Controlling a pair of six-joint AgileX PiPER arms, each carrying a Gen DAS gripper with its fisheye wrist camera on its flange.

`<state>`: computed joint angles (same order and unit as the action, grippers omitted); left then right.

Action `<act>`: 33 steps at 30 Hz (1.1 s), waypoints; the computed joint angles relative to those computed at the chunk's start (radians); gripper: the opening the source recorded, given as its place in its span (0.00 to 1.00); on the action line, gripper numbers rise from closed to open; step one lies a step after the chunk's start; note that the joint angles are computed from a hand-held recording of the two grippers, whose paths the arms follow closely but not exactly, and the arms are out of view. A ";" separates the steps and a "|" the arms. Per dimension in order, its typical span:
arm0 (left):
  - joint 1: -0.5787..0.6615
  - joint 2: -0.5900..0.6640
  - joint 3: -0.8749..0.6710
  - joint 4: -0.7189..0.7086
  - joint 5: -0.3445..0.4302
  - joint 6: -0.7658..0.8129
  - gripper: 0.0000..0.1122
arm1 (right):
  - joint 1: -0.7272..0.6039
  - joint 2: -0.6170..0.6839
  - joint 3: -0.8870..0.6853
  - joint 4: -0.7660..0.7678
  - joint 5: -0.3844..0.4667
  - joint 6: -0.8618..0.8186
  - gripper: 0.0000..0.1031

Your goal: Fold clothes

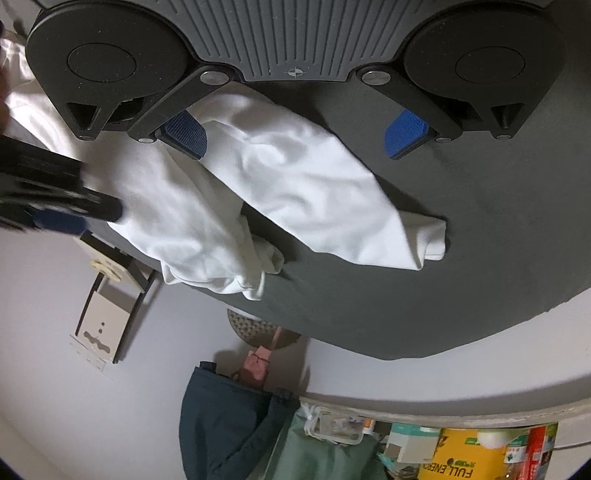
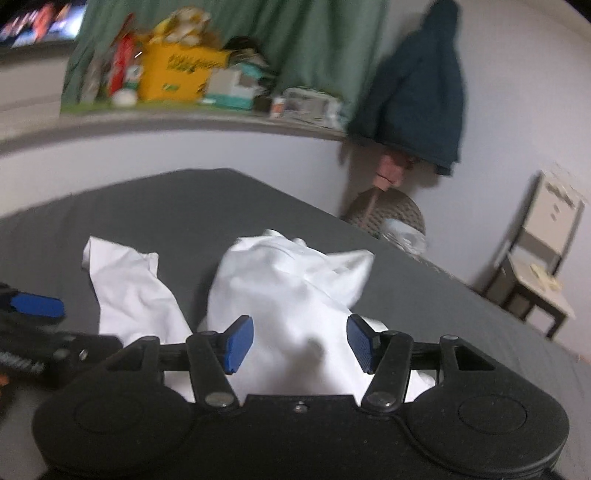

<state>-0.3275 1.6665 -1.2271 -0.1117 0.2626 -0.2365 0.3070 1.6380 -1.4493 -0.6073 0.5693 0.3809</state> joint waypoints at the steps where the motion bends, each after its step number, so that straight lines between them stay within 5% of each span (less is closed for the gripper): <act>1: 0.000 0.003 -0.002 0.004 0.002 -0.003 0.92 | 0.005 0.028 -0.021 -0.004 0.013 -0.015 0.53; 2: -0.001 0.005 -0.004 0.011 0.003 -0.008 0.92 | 0.008 0.056 -0.042 -0.005 0.025 -0.030 0.52; 5: -0.001 0.010 -0.010 0.025 0.011 -0.027 0.92 | -0.008 0.102 -0.100 0.080 0.067 -0.116 0.14; 8: 0.005 0.009 -0.008 0.006 0.008 -0.020 0.92 | -0.015 0.034 -0.018 0.078 0.000 -0.084 0.03; 18: 0.024 0.007 -0.012 -0.024 0.013 -0.053 0.92 | -0.030 -0.383 0.316 0.299 -0.071 -0.097 0.02; 27: 0.031 -0.016 -0.008 0.190 0.004 -0.335 0.92 | 0.097 -0.672 0.476 0.499 0.240 -0.268 0.01; 33: 0.046 -0.018 -0.009 0.226 0.002 -0.405 0.92 | 0.340 -0.659 0.528 0.272 0.325 -0.051 0.04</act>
<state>-0.2816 1.6483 -1.2365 0.1142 0.2641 -0.6416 0.6474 0.9786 -0.9216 -0.3350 0.8941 0.3301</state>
